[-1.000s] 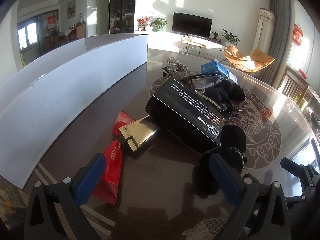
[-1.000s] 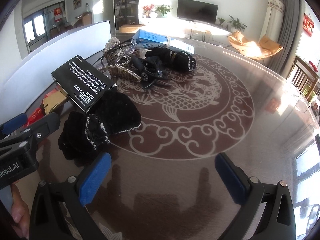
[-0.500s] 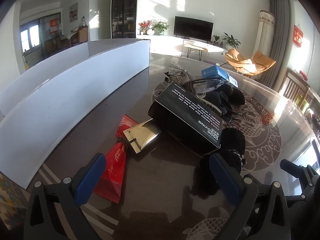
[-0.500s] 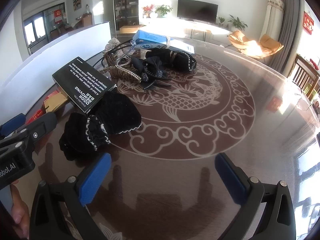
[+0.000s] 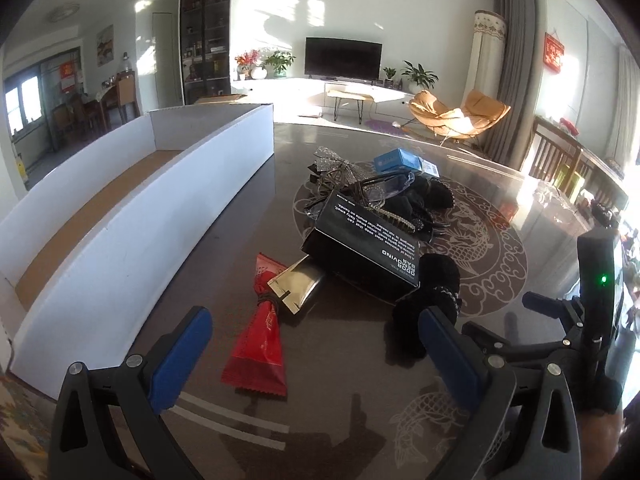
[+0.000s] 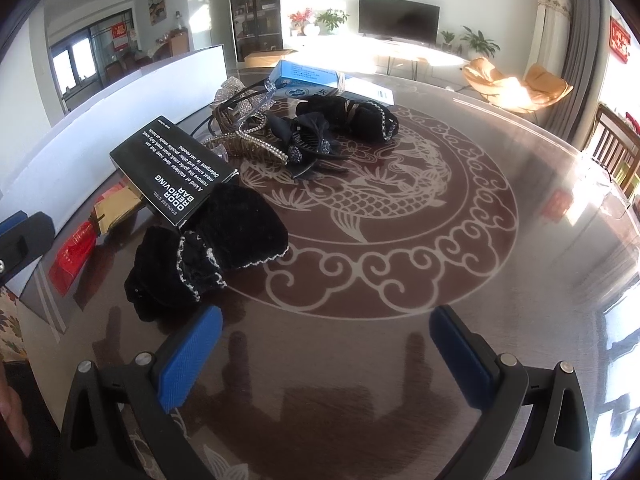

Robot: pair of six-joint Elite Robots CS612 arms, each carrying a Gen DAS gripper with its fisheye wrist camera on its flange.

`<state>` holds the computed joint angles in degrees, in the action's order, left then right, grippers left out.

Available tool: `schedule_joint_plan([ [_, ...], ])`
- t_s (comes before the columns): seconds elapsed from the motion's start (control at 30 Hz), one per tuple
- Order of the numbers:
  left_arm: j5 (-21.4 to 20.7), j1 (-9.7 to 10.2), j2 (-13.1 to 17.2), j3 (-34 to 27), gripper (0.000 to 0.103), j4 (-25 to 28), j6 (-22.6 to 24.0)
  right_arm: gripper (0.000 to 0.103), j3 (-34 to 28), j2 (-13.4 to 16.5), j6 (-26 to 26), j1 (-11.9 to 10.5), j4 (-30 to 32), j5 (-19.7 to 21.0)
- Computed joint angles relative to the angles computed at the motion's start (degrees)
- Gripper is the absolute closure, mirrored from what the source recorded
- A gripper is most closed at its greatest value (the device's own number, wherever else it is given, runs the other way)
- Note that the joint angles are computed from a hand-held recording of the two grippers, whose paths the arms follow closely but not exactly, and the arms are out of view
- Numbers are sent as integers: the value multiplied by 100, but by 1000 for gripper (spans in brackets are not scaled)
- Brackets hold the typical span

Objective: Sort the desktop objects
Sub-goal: 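Move the left tool toward the red snack packet while the right tool approaches the black plush toy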

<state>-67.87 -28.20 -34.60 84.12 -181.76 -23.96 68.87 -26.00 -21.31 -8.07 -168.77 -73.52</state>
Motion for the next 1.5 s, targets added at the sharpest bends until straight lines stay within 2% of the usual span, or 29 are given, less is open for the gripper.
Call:
schedule_joint_plan([
  [0.1,-162,74,-180,227,0,560,316,0,-18,6,-9,8,45,-28],
  [0.23,-509,197,-223,195,0,1308,212,0,-34,9,-30,6,105,12],
  [0.43,-346,232,35,-450,0,2388,291,0,-77,22,-92,12,243,11],
  [0.57,-237,257,266,-877,0,2795,369,0,-58,18,-19,-11,181,69],
  [0.67,-491,335,333,-994,0,2760,228,0,-13,5,67,-56,60,265],
  [0.77,-1072,477,351,-1000,0,2669,-89,0,138,-27,304,-163,-395,730],
  [0.8,-1110,494,356,-995,0,2614,-173,0,159,-28,338,-192,-468,898],
  [0.87,-1064,484,346,-974,0,2637,-228,0,86,-13,287,-229,-171,1360],
  [1.0,-1045,473,327,-955,0,2654,-250,0,-239,32,16,-60,752,1530],
  [1.07,-1046,470,322,-948,0,2654,-246,0,-461,110,-129,74,981,1444],
  [1.17,-1016,470,314,-947,0,2679,-257,0,-918,302,-436,291,1448,868],
  [1.23,-1067,501,331,-979,0,2681,-251,0,-1059,394,-389,305,1407,748],
  [1.3,-1066,508,351,-1034,0,2721,-244,8,-1061,441,-348,283,1105,487],
  [1.33,-1036,507,370,-1071,0,2721,-284,18,-1029,444,-371,250,972,439],
  [1.4,-957,493,457,-1169,0,2570,-251,30,-939,411,-447,175,799,311],
  [1.43,-904,470,498,-1200,2,2420,-173,31,-913,398,-451,127,770,256],
  [1.5,-821,407,582,-1261,30,2018,15,31,-854,357,-390,15,727,184],
])
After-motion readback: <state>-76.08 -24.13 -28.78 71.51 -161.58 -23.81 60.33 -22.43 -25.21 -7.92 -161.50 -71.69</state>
